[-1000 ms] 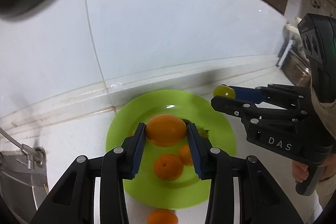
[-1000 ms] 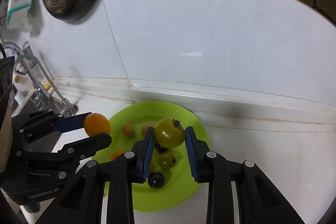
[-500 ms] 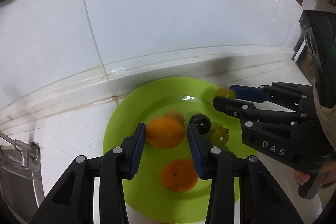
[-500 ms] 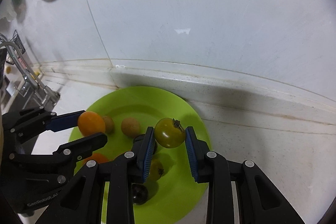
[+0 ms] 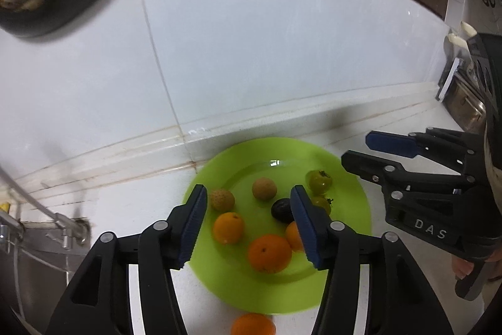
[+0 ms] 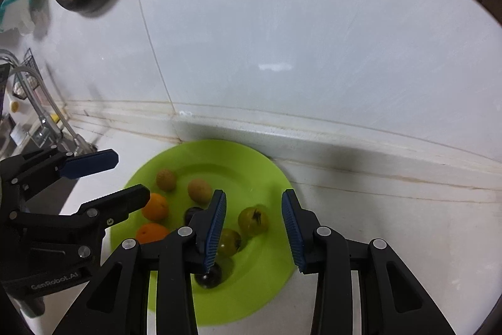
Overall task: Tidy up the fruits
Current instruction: 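Place the orange on the plate with the left tool while the right tool releases the green fruit, then move the open left tool back toward the last orange on the counter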
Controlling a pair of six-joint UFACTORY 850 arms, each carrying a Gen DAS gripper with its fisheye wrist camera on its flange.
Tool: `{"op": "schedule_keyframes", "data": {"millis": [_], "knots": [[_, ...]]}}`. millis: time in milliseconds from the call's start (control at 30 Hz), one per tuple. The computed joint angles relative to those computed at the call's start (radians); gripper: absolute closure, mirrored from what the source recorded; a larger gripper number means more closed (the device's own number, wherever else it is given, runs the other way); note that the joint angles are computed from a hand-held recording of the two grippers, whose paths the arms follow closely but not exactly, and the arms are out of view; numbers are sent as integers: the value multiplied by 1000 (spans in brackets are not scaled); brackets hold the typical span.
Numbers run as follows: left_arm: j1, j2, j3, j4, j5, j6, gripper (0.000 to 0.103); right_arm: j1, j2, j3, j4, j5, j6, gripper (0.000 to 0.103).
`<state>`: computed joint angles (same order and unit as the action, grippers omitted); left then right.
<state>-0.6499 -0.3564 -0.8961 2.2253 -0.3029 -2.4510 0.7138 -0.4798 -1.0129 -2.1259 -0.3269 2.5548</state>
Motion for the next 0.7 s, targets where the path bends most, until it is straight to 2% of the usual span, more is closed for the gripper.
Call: {"op": "schedule_keyframes", "data": {"millis": [267,433,500,567,700], "knots": [[-44,130,105,-28,-59,-10,41,56,85,69,61,-59,-3,65],[-66,219,192,-36,-104,-20,38,122,144,126,114,-135,-11,65],[-83,258,231,-41,-130,-20,35,150,167,145,138,-161,-20,62],[-98,289,261,-61,-154,-4,33,186,188,164,177,-206,-34,53],[-118,355,323,-65,-174,-8,28,250,221,190,229,-265,-41,47]]}}
